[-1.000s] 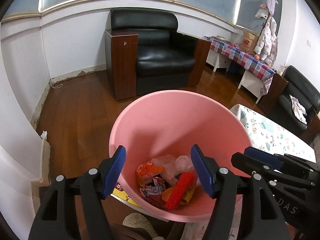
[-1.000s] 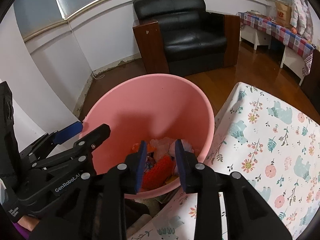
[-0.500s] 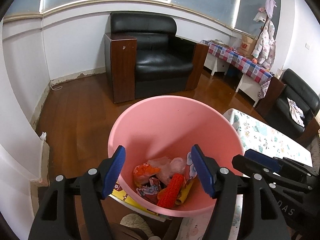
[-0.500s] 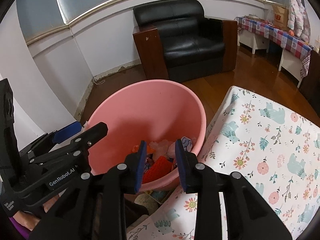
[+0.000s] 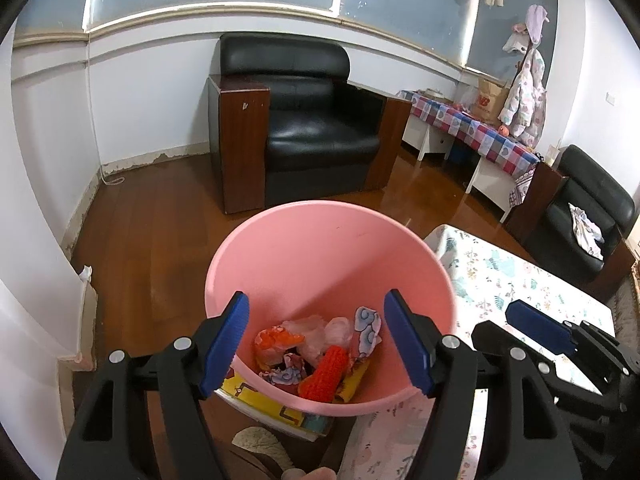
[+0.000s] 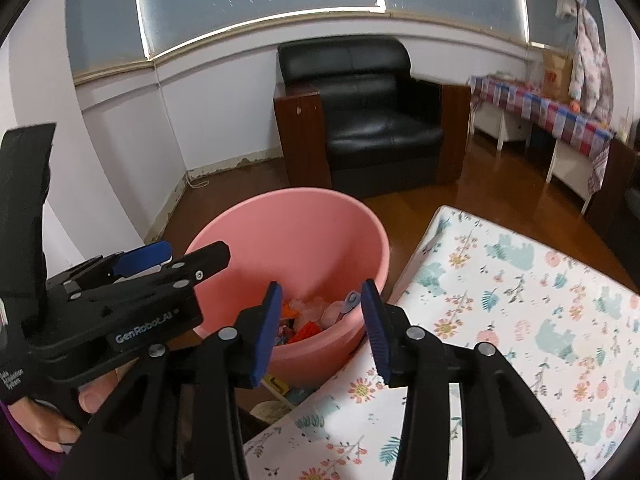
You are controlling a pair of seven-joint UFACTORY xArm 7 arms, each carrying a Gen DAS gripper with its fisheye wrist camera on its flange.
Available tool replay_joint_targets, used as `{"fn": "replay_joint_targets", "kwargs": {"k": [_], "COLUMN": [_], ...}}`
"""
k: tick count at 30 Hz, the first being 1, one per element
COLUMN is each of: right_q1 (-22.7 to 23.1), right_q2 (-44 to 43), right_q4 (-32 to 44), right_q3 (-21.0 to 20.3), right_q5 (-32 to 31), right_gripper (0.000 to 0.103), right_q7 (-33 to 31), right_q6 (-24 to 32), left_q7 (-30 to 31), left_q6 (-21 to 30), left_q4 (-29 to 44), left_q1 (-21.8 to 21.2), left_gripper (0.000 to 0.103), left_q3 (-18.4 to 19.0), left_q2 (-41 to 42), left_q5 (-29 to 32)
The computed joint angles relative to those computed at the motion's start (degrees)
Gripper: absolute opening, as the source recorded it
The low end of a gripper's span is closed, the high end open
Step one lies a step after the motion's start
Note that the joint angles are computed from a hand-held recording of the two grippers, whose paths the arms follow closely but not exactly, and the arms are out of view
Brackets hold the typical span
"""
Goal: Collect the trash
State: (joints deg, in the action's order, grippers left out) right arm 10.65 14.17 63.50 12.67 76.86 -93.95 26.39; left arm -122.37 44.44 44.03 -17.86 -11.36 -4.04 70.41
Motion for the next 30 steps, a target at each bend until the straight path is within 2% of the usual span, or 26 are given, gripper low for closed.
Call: {"fn": "replay_joint_targets", "kwargs": {"k": [5, 12, 16, 30], "right_q1": [-0.9, -1.6, -2.0, -3.3], "right_q2": [-2.6, -4.4, -5.1, -6.4], "right_q4": [-2.3, -4.1, -5.1, -7.2], "right_q3": [-0.9, -3.2, -4.0, -5.8], "right_q5": [4.5, 5.4, 6.1, 8.6], "right_gripper": [0.042, 0.043, 0.049, 0.050], "right_q7": [-4.7, -4.2, -4.7, -6.3], "right_q6": [1.1, 3.6, 4.3, 4.7], "left_q7": [0.2, 0.5, 0.7, 3.3], "left_q6": [1.9, 4.3, 5.1, 8.2], "left_q4": [0.7, 2.6, 3.7, 8.5], "left_q1": [-1.1, -3.0, -4.2, -8.6], "left_gripper": [0.068, 0.064, 0.063, 0.061], "left_q3": [-1.0, -2.0, -2.5, -2.4], "left_q2": [-0.4, 0.3, 1.0, 5.0], "left_q5": [-0.4, -1.4, -1.9, -2.9]}}
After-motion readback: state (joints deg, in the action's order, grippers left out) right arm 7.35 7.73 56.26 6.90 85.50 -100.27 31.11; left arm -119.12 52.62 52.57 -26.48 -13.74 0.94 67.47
